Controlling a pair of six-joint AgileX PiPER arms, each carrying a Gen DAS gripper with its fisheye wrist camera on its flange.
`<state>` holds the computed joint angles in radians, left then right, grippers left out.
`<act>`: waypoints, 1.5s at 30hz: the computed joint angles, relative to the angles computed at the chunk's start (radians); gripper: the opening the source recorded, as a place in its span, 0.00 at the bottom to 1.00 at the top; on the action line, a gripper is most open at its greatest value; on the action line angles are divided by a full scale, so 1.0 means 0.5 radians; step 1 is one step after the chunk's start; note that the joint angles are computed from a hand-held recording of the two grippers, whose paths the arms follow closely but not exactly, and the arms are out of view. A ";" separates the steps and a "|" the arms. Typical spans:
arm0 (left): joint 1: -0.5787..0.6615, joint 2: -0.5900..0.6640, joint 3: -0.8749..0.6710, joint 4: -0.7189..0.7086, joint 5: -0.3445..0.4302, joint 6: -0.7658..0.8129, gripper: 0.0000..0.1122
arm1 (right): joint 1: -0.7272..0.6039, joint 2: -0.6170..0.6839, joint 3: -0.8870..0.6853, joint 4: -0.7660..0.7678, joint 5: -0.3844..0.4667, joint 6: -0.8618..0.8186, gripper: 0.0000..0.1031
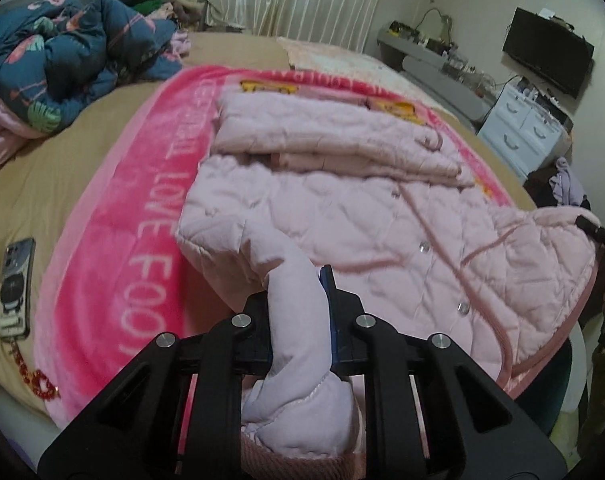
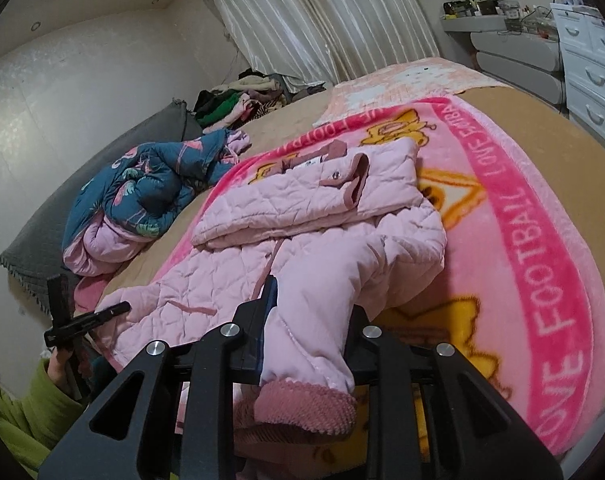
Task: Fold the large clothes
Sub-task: 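Lift the hem with both grippers and fold it over toward the collar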
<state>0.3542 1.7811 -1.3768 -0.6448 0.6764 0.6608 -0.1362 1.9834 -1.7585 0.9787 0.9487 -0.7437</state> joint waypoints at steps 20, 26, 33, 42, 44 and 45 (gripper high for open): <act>-0.079 0.104 -0.380 0.079 0.028 -0.183 0.09 | -0.098 -0.022 0.111 0.144 -0.086 0.087 0.22; -0.076 0.137 -0.475 0.104 0.041 -0.241 0.09 | -0.083 0.007 0.015 0.136 -0.102 0.157 0.22; -0.051 0.194 -0.609 0.093 0.078 -0.277 0.09 | -0.060 0.067 -0.146 0.067 -0.116 0.284 0.22; -0.034 0.340 -0.910 0.134 0.169 -0.394 0.09 | -0.026 0.216 -0.475 -0.070 -0.089 0.513 0.22; -0.038 0.387 -1.004 0.169 0.199 -0.443 0.09 | -0.010 0.264 -0.582 -0.122 -0.081 0.581 0.22; -0.037 0.413 -1.052 0.183 0.213 -0.467 0.09 | -0.004 0.297 -0.650 -0.147 -0.069 0.622 0.22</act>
